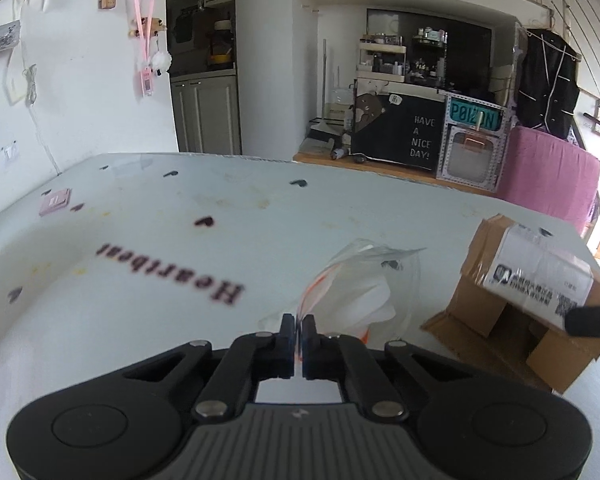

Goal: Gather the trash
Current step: 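Carry the plastic bag and cardboard box over the brown trash bin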

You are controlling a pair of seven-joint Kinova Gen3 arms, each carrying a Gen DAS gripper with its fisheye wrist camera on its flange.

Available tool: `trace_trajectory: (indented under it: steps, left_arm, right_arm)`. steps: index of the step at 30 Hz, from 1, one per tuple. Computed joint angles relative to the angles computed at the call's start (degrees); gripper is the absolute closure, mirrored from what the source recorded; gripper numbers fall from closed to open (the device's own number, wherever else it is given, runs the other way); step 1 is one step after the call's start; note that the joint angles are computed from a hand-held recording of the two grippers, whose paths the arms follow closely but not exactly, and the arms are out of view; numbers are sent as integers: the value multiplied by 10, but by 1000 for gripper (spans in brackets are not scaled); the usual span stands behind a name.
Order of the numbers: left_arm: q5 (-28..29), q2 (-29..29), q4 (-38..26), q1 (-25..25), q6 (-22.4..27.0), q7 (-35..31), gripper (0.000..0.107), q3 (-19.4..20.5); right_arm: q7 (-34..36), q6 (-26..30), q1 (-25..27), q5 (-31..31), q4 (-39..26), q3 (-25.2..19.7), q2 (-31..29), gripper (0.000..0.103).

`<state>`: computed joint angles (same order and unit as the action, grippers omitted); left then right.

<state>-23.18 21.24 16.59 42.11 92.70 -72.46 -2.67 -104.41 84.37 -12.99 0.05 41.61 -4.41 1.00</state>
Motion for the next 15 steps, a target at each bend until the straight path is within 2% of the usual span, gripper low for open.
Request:
trace_trajectory:
  steps: [6,15]
  left_arm:
    - [-65,-50,73,88,13,88,106,5]
    - [-174,-98,138,182,11,178,106,69]
  right_arm:
    - [-46,13,4,46,47,-19,-73,40]
    - [-92,41,61,86,99,-71,-173,40]
